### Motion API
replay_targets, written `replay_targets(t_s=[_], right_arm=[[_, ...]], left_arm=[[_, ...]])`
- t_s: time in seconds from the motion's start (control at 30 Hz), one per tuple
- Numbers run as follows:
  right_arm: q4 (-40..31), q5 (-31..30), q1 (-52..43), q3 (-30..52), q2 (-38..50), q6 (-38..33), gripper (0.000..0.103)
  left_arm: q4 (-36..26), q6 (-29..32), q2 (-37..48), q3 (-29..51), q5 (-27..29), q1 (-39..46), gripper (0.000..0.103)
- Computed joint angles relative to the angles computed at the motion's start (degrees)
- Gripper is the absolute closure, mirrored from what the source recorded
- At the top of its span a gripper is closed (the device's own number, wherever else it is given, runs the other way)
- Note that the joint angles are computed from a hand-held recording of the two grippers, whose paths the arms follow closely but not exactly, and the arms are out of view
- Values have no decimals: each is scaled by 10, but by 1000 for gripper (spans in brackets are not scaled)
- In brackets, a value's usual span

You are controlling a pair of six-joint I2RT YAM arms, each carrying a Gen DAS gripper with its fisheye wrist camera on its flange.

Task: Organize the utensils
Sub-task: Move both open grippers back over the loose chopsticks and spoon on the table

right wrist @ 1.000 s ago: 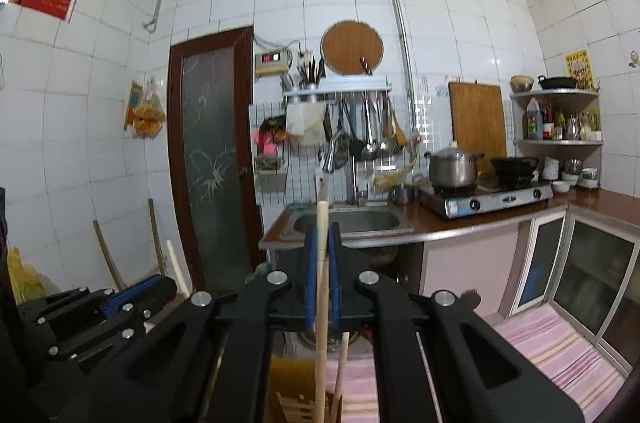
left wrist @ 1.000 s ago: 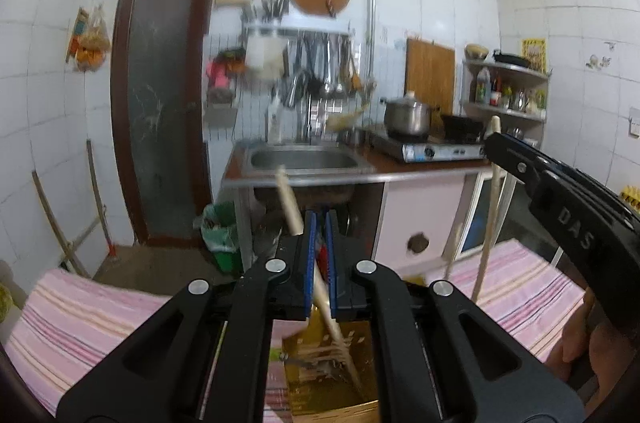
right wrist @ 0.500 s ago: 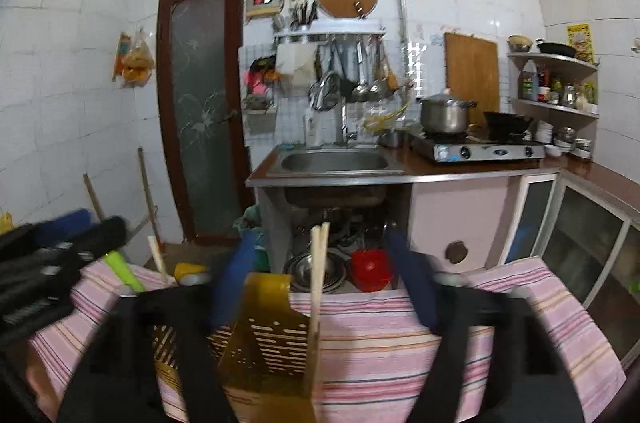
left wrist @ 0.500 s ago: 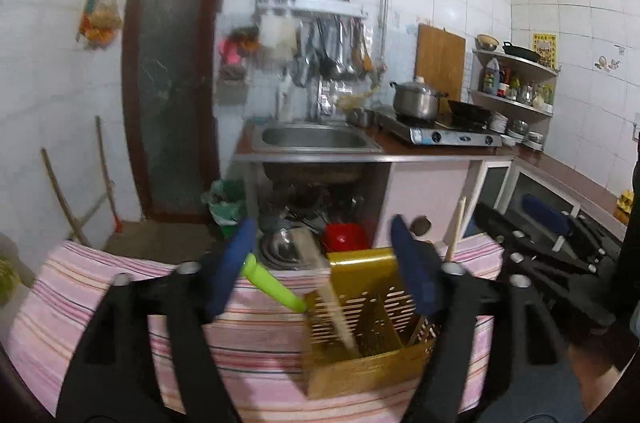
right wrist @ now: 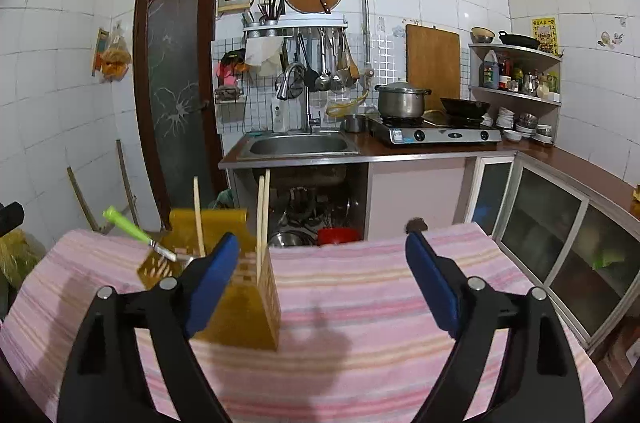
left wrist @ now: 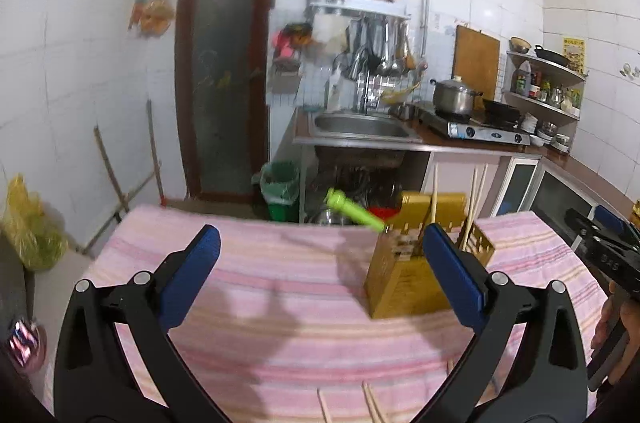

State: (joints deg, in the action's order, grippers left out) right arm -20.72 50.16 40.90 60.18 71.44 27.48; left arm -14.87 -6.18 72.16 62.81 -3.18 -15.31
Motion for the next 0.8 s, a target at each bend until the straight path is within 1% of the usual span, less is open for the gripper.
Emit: replay_targets(t_s=[0.17,0.27,0.33,0.43,0.53,0.63,0.8], right_arm=[[-37,30,48,-39,-16,50,15],[-58,34,70,-58,-13,87,15],[-68,34,83,-71,-11,111,15],[-70,34,98,-93,-5,142,15],[-69,25,105,-114,5,173,15],[-63,19,109,-134,15,193,15],[-61,9,110,-145,40,218,15]], left_arm=[[8,-1,-31,-69,-11,7,5],[16,-7,-41,-110,-21,9,5],[18,-9,-43,-130,-16,14,5],[25,-12,-46,-161,-15,16,5],[33,-9,-37,-181,-30,9,5],[33,-16,-27,-195,-32,7,5],[46,-21,-10,-221,-34,-2,5]])
